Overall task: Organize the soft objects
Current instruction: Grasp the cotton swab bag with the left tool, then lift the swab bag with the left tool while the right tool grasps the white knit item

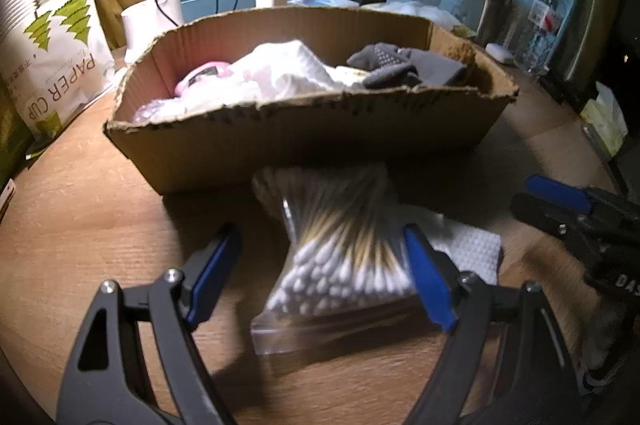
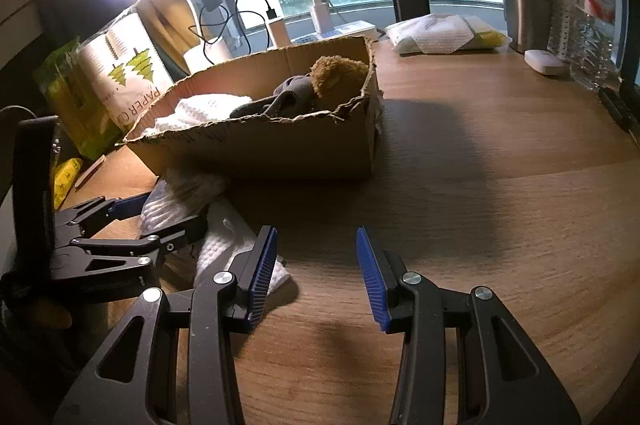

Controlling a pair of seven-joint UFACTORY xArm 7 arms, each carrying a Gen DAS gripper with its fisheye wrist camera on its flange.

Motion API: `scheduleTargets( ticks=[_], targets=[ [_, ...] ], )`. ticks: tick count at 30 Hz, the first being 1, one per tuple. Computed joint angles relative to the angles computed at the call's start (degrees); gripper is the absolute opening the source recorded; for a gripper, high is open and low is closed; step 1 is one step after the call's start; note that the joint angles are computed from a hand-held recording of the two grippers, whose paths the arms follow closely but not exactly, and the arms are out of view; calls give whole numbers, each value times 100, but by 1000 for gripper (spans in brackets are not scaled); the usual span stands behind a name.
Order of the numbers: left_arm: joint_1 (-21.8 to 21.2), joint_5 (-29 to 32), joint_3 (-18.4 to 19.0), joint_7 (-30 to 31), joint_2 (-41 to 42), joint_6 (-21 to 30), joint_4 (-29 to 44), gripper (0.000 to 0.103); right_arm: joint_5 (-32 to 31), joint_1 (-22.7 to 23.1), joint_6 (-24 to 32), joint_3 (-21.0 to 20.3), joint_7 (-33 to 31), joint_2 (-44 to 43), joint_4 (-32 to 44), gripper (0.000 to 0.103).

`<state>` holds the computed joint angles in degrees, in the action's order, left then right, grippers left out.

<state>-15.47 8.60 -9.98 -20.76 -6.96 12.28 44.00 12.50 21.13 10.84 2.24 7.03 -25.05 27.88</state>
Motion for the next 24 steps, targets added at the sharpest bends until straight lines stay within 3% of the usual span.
scheduleTargets(
  ticks=[1,4,10,17,19,24],
  targets=[
    [-83,-225,73,207,-3,-36,-25,82,-8,-2,4,12,8,41,32,44],
    [-292,-901,243,846,-26,-113,-90,65,-30,2,3,53,24,179,134,44],
    [-311,-1239,291,1197,-236,-233,-280,52,-44,82,35,161,18,408,343,44],
    [-570,-2122,657,1933,-593,-365,-536,50,-258,-25,141,436,231,575,550,45],
    [-618,-2283,735,2080,-692,-411,-618,50,-337,-44,156,499,307,607,606,55],
    [-776,-2692,1018,2431,-950,-491,-871,50,-545,-45,245,669,511,763,791,57]
  ],
)
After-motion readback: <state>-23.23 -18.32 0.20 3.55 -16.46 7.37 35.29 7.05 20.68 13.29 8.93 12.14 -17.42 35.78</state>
